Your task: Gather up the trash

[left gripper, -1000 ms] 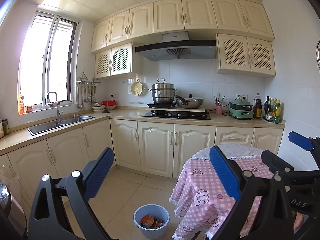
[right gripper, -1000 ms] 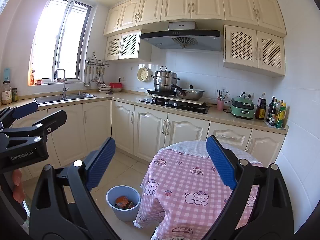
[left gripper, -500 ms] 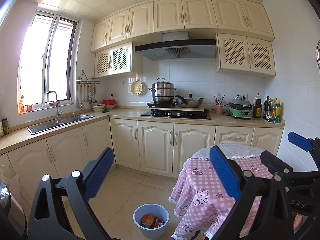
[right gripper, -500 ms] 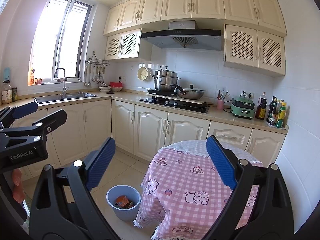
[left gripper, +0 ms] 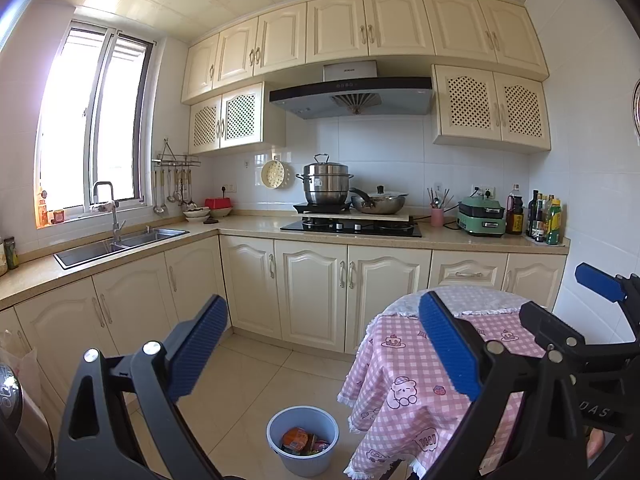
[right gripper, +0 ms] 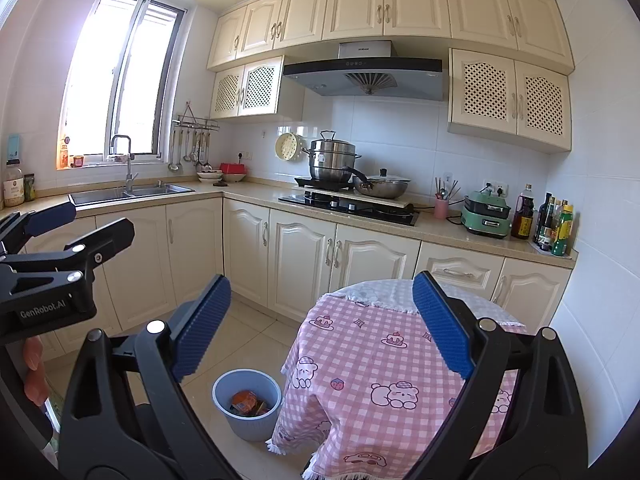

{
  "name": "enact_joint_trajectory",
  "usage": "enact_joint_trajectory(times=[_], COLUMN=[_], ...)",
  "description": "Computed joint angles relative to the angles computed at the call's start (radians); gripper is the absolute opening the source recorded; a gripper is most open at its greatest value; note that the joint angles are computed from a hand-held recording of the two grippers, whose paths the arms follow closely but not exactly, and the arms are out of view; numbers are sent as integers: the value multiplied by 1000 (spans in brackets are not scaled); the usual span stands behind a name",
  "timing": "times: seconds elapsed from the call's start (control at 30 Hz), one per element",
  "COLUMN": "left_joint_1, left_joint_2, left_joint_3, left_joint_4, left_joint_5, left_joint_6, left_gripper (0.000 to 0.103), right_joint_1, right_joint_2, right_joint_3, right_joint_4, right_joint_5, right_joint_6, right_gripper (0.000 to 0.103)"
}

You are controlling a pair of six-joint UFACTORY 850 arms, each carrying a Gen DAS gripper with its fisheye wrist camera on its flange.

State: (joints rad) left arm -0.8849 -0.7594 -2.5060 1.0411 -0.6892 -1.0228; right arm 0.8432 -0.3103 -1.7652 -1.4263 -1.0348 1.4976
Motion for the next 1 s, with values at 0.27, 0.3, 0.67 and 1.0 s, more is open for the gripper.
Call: enact_joint_trajectory(times=[0.27,0.3,0.67,1.0], left_joint_1=[-1,-1,0,-2], left_joint_2=[2,3,-2,-20], left_joint_3=[6,8,-3,-35], left_joint_4=[6,6,-3,-25], left_joint_5=[-2,-1,-2,-17], left_joint_6=[-7,-7,4,27], left_gripper=[95,95,95,95], right_joint_1=[1,2,-3,-15], right_joint_2=[0,0,3,10], right_joint_3=[4,6,7,13], right_joint_4=[-4,-5,-4,3], right_joint_5=[2,1,9,27], right_joint_6=[4,5,0,-12], right_gripper=[91,91,91,91])
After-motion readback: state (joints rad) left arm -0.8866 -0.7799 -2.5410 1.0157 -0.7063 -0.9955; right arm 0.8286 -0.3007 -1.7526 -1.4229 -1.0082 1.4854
